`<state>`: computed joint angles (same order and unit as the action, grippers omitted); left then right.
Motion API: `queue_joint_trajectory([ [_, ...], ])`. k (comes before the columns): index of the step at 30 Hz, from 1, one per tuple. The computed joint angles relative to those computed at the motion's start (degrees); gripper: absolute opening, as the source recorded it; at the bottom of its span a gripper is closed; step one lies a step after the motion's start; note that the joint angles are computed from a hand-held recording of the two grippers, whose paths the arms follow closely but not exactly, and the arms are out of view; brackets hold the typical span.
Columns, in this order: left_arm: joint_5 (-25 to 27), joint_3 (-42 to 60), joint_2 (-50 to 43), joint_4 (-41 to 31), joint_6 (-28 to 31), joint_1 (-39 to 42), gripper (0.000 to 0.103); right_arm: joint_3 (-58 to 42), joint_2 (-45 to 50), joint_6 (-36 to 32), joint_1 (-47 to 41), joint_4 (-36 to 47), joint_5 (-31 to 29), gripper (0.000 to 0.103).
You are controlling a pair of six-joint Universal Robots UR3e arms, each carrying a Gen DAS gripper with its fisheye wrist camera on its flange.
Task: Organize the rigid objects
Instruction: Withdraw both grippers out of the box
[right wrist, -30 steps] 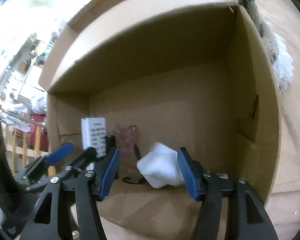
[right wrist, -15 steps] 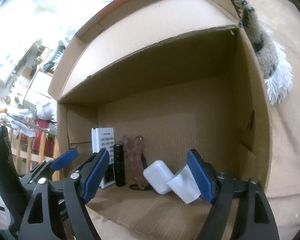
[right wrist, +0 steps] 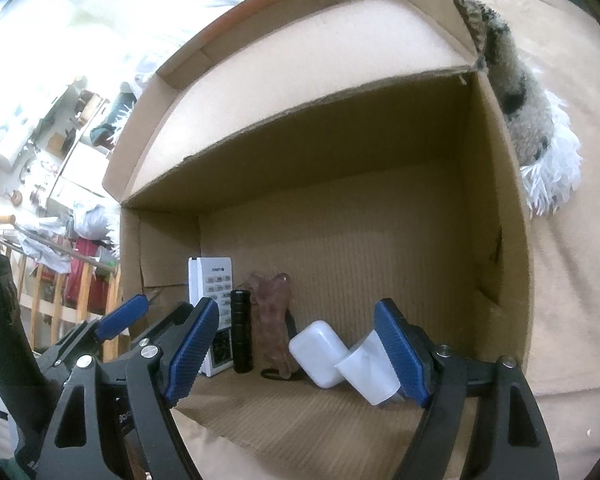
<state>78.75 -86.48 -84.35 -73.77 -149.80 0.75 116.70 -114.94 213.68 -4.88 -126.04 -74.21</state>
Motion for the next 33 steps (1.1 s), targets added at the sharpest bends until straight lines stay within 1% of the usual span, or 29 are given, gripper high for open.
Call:
queue_joint_trajectory([
  [7, -1.85, 2.43, 2.15, -4.75, 2.21, 3.03, 0.062, -0.10, -3.88, 0.52, -0.53, 2.23, -0.40, 0.085],
  [12, -3.61, 4.01, 5.29, -8.69, 4.82, 6.38, 0.062, 0.46, -10.19, 1.10, -1.54, 7.45, -0.45, 0.085],
  [14, -4.12, 4.16, 6.47, -10.00, 5.52, 7.66, 0.062, -0.67, -10.78, 2.20, -0.60, 9.62, -1.76, 0.085],
  [17, -4.84, 6.04, 7.28, -14.28, 6.29, 9.84, 0.062, -2.49, -11.44, 3.29, 0.56, 11.60, -1.82, 0.085],
  [20, -5.93, 7.34, 8.73, -18.10, 7.58, 12.50, 0.062, -5.12, -11.39, 4.66, 3.10, 13.30, -3.75, 0.085],
  [26, -8.92, 8.25, 12.74, -24.90, 12.62, 19.21, 0.062, -7.78, -12.71, 6.85, 6.73, 16.76, -5.47, 0.085],
  [28, -9.87, 7.22, 14.62, -26.13, 14.90, 21.94, 0.062, -8.32, -12.82, 7.88, 8.69, 17.67, -6.77, 0.085],
  [33, -10.18, 4.18, 17.27, -28.29, 18.46, 26.75, 0.062, -6.46, -14.27, 10.31, 12.10, 17.62, -8.85, 0.085],
])
